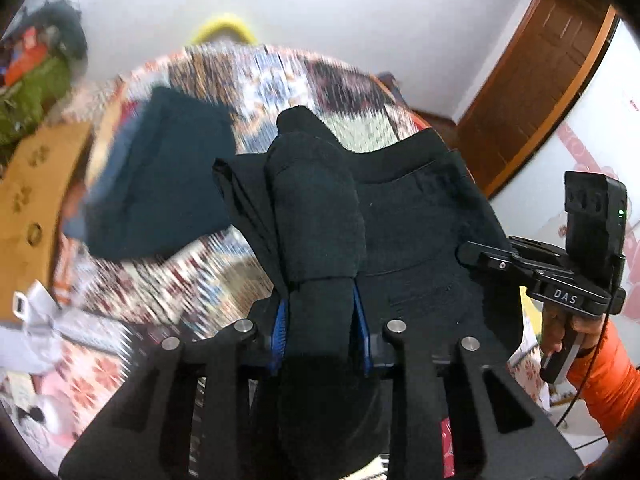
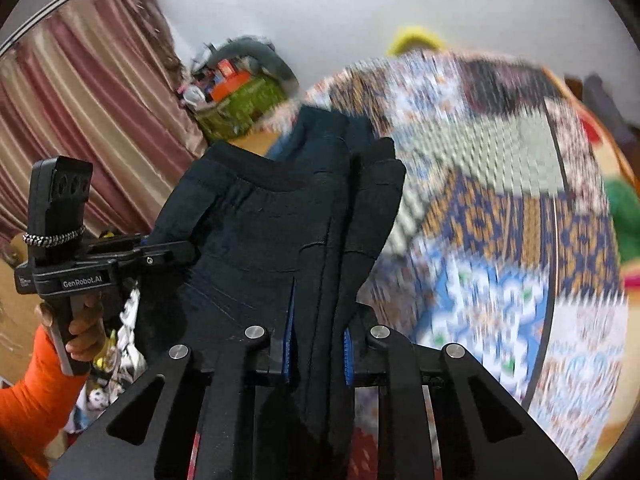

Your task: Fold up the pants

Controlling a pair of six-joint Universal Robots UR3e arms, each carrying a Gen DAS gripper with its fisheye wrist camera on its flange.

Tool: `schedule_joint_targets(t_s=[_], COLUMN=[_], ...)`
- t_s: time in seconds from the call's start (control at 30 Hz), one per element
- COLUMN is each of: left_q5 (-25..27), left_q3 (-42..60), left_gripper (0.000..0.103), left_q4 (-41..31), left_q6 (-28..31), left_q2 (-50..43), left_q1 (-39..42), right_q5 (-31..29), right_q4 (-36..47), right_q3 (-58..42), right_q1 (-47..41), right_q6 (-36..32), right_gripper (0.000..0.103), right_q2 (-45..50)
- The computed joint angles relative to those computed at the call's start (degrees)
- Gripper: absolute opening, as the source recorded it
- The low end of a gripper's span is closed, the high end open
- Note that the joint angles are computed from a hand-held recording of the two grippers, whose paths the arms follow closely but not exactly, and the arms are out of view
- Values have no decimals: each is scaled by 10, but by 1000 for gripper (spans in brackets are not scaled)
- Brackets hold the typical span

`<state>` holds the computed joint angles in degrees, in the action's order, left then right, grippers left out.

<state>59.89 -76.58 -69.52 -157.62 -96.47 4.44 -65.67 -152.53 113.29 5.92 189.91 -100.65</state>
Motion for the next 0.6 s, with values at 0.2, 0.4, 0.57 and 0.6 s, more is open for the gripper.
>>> schedule_joint_targets(t_s=[0.2,0.4,0.57,0.6], left_q5=[-8,-7,10,19], left_q3=[109,231,340,382], left_gripper=[28,28,28,28], left_q4=[24,50,64,56], left_q6=[-2,-5,-1,-5], left_q2=[-47,-140,-249,-286], left_q1=[38,67,71,69], right_q5=[-59,-87,-96,-95], right_q4=[-30,-29,-2,6], right_q3=[-179,-368,-518,-544], right_q1=[58,86,95,95], right_q6=[17,29,34,33], right_gripper=[16,16,16,16], right_q2=[132,283,411,434])
